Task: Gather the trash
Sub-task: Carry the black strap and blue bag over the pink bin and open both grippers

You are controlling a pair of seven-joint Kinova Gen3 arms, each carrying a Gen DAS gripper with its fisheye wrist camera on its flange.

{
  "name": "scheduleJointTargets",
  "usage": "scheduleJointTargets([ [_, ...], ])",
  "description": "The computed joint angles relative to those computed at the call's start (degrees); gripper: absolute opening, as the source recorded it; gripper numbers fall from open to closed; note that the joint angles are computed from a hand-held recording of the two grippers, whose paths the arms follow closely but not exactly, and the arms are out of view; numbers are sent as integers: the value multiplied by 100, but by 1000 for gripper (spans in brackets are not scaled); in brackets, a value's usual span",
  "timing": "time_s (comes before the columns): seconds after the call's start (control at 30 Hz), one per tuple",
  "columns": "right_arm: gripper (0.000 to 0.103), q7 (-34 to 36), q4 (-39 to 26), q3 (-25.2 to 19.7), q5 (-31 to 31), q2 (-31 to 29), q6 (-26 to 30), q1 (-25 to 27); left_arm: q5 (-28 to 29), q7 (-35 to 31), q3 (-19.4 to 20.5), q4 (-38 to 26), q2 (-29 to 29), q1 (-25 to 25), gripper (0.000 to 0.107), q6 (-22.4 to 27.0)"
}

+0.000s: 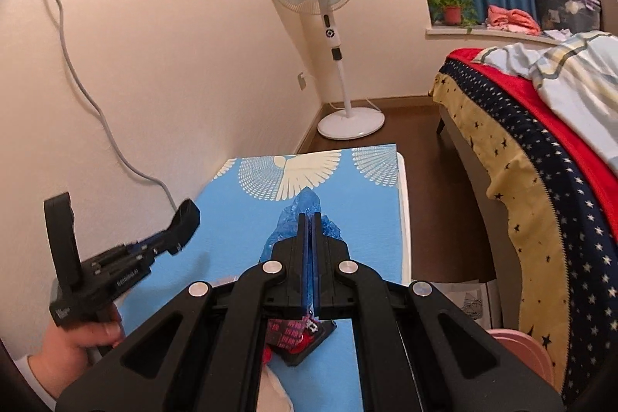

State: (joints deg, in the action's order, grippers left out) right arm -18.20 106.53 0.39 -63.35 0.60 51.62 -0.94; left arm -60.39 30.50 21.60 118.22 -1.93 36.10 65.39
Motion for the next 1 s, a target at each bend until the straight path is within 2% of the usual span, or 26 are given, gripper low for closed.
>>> scheduleJointTargets([
  [0.13,1,460,331,179,-186,-291,54,114,-42,376,212,-145,235,343,14,424],
  [0.43,1,1217,879,637,-371,-653,42,330,-129,777,168,-601,780,1293,14,1280],
  [0.67,1,1712,1165,983,-595,-890,91,523,-196,1031,-15,-937,1200,1875,14,1521],
  [1.0,1,2082,1470,1374,-756,-1136,93,762,-315,1022,-263,-1300,1575,2392,14,1505],
])
